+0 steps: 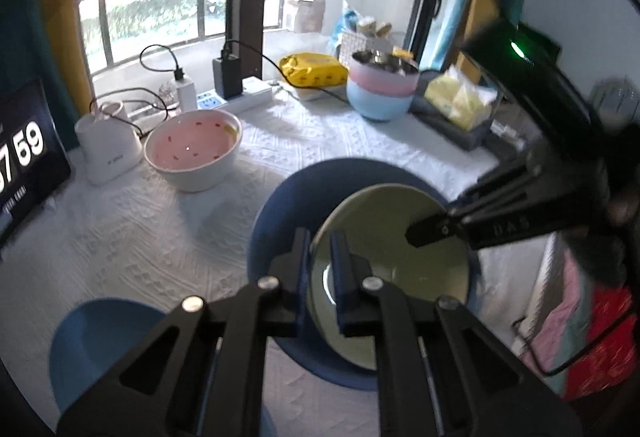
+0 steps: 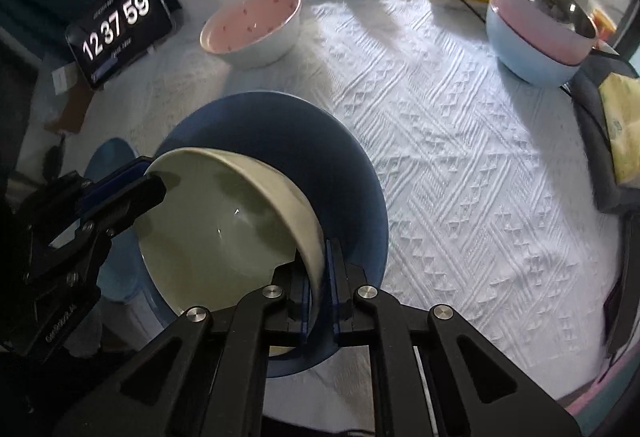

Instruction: Organize plates and bowls

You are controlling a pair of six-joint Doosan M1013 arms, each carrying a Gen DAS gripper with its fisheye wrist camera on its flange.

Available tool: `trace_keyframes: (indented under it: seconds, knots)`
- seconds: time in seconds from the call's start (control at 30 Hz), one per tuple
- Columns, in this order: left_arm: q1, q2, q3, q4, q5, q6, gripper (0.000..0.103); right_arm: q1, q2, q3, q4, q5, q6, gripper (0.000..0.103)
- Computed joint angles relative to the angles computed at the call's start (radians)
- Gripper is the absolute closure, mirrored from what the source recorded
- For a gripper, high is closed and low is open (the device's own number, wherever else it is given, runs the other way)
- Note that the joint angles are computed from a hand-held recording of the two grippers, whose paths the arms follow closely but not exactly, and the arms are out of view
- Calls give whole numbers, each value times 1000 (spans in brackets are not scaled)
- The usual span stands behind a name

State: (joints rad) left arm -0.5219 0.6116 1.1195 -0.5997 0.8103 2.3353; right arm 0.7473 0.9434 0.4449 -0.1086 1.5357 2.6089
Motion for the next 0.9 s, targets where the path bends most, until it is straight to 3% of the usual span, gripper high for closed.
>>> trace_keyframes:
  seconds: [0.13, 0.23, 0.5, 0.63, 0.73, 0.8, 0.9]
  knots:
    - [-12, 4, 2, 50, -33, -18, 92, 0, 54, -105, -11, 70, -23, 90]
    - [-2, 9, -11, 32, -40, -39, 90, 11, 108, -230, -97, 163, -51, 90]
    - [22, 30, -59, 34, -39, -143, 90, 33, 60, -159, -238, 90, -61, 89]
    - [25, 31, -64, 61, -57, -196, 87, 39, 91, -215, -281, 100, -83, 89]
    - [29, 31, -64, 65, -69, -226, 84, 44, 90, -207, -320, 63, -90, 89]
    - [31, 33, -68, 74, -79, -257, 83, 45, 89, -200, -343, 37, -96, 88]
    - [33, 40, -81, 95, -83, -311, 82, 45, 76, -167, -363, -19, -85, 77]
